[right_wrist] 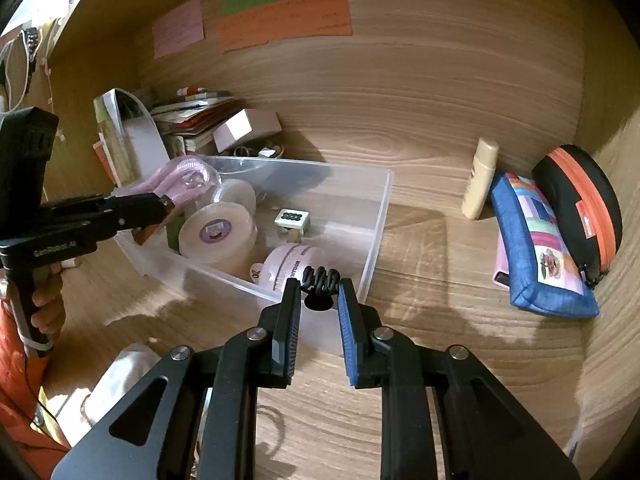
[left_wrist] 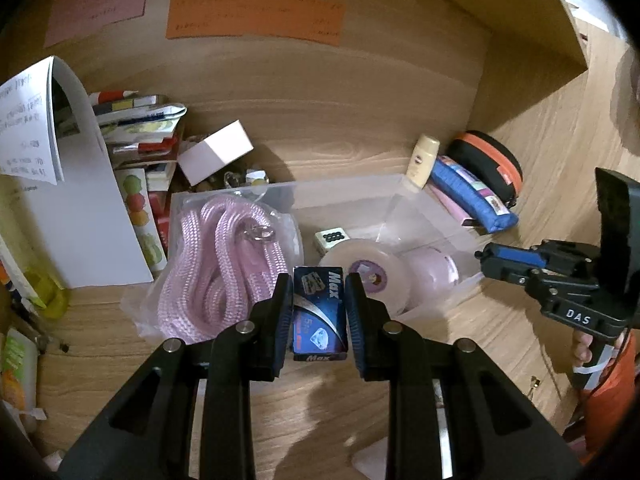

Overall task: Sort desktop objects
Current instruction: 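Carry the card pack and clip into the clear box and open both tools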

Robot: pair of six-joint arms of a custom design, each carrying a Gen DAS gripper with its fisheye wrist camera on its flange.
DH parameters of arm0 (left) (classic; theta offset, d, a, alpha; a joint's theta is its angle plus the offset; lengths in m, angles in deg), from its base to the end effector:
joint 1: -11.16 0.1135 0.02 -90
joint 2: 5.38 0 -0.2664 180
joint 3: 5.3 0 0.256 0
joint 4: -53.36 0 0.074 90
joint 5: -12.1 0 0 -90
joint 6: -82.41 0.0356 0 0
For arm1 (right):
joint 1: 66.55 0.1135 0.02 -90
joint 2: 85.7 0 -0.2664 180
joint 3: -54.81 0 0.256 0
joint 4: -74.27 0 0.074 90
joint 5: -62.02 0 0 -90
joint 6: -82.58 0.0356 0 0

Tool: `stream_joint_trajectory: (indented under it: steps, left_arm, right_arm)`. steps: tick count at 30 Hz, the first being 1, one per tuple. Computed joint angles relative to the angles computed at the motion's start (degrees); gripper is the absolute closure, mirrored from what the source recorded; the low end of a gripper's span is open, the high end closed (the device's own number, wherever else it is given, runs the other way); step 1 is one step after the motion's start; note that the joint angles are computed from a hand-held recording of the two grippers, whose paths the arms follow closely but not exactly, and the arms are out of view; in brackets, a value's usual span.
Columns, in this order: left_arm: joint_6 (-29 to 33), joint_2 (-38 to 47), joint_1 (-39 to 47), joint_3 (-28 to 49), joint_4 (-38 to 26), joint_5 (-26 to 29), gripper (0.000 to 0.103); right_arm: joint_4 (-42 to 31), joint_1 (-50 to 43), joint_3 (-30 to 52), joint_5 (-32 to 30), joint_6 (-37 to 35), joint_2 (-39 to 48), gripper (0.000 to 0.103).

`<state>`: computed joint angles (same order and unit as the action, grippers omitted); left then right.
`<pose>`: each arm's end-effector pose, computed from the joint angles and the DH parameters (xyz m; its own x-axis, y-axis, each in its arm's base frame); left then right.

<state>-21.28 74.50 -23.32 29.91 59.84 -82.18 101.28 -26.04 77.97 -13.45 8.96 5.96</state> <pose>0.2004 -0.1344 0.1281 -0.6173 0.1377 -0.7746 0.3809 0.9138 -0.1412 0.1600 0.1249 0.0697 -0.6203 -0.1709 -0.7655 -0.3242 0.9446 0.0518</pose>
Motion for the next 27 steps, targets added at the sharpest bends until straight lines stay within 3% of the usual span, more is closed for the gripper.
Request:
stream_joint_trajectory:
  steps: [11, 19, 23, 27]
  left_arm:
    - [-0.2, 3.3, 0.9, 0.4, 0.8, 0.2, 0.077]
    - [-1.1, 3.7, 0.5, 1.9, -1.0, -0.4, 0.077]
    - [-1.0, 2.4, 0.3, 1.7, -1.4, -0.5, 0.077]
    - [-1.2, 0.0, 0.1, 1.2, -1.9, -0.9, 0.072]
  right_arm:
    - [2.5, -0.3, 0.8, 0.5, -0.1, 2.5, 0.086]
    - [1.0, -0.4, 1.6, 0.8, 0.3, 2.2, 0.081]
    - [1.2, -1.5, 0.5, -3.1, 0.1, 0.6, 0.065]
    - [-0.5, 2.7, -0.4, 3.2, 1.9, -1.5, 0.053]
